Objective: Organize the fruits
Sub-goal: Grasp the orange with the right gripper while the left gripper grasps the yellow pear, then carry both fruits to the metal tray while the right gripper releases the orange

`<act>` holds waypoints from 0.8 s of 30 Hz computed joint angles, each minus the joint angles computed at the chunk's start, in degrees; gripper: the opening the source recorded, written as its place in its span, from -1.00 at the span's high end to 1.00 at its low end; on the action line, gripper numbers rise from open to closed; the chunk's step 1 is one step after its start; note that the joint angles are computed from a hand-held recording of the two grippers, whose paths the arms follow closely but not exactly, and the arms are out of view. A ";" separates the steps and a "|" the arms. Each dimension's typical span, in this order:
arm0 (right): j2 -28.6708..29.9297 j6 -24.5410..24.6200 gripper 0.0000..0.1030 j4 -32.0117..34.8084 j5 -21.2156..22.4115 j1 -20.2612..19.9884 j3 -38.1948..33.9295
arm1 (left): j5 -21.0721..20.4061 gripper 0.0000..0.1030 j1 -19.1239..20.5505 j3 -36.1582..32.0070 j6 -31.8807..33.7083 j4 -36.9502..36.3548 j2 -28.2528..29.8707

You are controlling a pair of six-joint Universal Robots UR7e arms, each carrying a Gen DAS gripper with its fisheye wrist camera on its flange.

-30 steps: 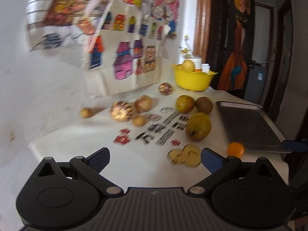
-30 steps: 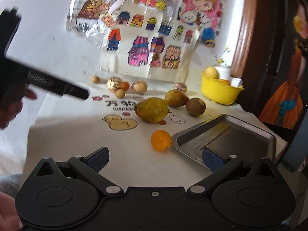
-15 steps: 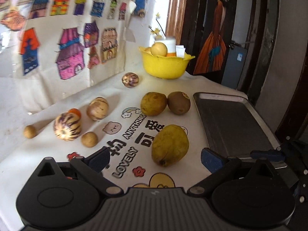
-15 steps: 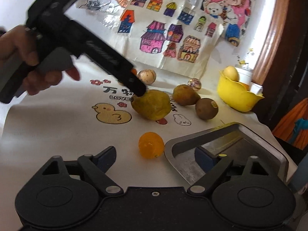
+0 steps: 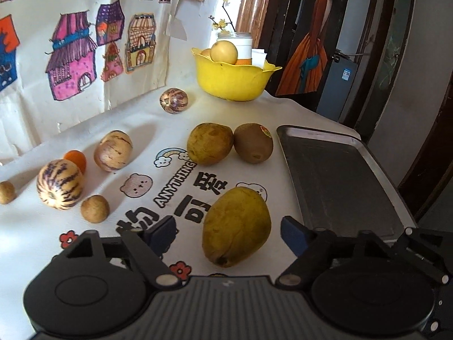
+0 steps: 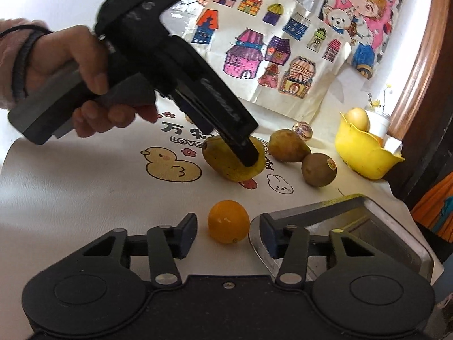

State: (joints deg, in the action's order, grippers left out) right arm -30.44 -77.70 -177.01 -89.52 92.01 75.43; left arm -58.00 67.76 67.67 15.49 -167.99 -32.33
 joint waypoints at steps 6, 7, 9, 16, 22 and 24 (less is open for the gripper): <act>0.35 -1.26 0.32 -0.34 -0.14 0.08 -0.10 | -1.54 -0.29 0.50 -1.98 -1.81 2.38 0.81; 0.33 -1.31 0.32 -0.41 -0.08 0.07 -0.09 | -1.91 -0.25 0.60 -2.18 -2.20 2.79 0.85; 0.23 -1.19 0.32 -0.18 -0.13 0.07 -0.01 | -2.77 -0.17 0.80 -2.51 -2.95 3.40 0.86; -1.00 -0.44 0.34 -3.10 0.98 -0.25 2.72 | -1.63 -0.15 0.38 -0.73 -4.49 1.33 0.40; -4.65 4.04 0.34 -6.39 2.60 -0.97 7.65 | -2.61 -0.15 -0.69 6.64 -6.16 -2.28 -3.41; -6.48 5.81 0.34 -7.39 3.71 -1.47 9.77 | -3.21 -0.14 -1.22 9.13 -6.24 -4.15 -4.64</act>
State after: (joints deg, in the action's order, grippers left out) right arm -36.92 -71.89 -184.39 -85.81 90.55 85.20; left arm -61.21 66.54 76.80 9.25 -172.13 -36.98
